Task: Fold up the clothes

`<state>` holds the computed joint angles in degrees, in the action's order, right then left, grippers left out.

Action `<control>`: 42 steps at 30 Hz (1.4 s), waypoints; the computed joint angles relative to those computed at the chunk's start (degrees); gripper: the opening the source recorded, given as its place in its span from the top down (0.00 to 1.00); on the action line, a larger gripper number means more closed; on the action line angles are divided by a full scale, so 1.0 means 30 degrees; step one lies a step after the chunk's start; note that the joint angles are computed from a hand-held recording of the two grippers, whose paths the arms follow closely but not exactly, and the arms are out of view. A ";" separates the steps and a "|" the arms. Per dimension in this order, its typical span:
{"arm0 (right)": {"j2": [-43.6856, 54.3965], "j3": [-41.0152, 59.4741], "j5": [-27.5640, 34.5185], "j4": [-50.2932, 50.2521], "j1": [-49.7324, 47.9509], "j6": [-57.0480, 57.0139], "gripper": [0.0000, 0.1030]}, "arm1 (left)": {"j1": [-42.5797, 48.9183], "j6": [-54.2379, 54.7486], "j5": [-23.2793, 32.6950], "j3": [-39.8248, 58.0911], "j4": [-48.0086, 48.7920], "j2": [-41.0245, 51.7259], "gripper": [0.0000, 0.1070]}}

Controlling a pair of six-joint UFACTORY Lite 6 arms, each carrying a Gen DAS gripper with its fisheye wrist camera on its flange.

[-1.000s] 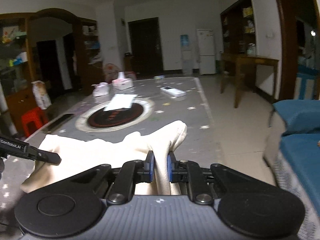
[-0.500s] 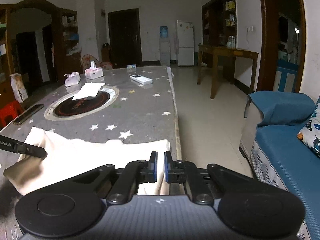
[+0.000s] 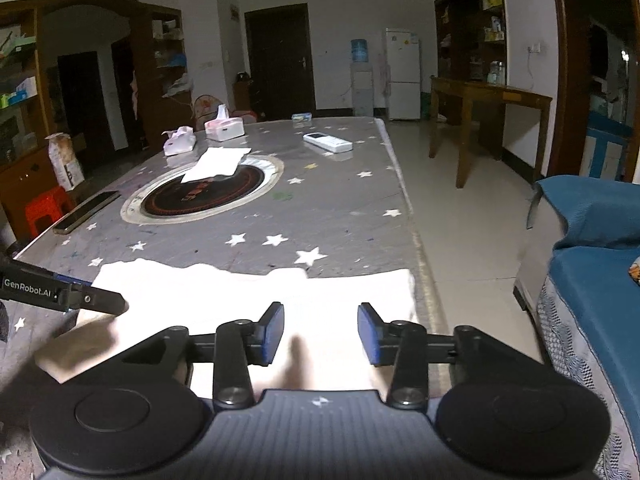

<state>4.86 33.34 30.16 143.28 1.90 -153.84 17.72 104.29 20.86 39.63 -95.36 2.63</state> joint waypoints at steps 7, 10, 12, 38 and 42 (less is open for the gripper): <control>0.1620 0.0833 -0.0027 0.0631 0.0483 -0.0294 0.47 | -0.0033 0.1170 -0.0617 0.0080 -0.1137 0.0266 0.40; 0.2085 0.1098 -0.0082 0.0983 0.0504 -0.0639 0.44 | -0.0099 0.2051 -0.0934 0.0137 -0.1900 0.0417 0.37; 0.2357 0.1305 -0.0174 0.1142 0.0519 -0.0857 0.43 | -0.0175 0.2759 -0.1170 0.0224 -0.2517 0.0579 0.37; 0.6119 0.6225 -0.2173 0.1937 0.2098 -0.0622 0.43 | -0.3202 1.5768 -0.3184 0.3462 -1.4943 0.4151 0.38; 0.6642 0.6514 -0.1983 0.2718 0.2171 -0.1446 0.41 | -0.3436 1.6948 -0.3476 0.4531 -1.6432 0.5291 0.36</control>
<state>24.79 52.89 24.21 151.44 8.42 -158.18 7.41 155.13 10.43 53.22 -144.66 18.51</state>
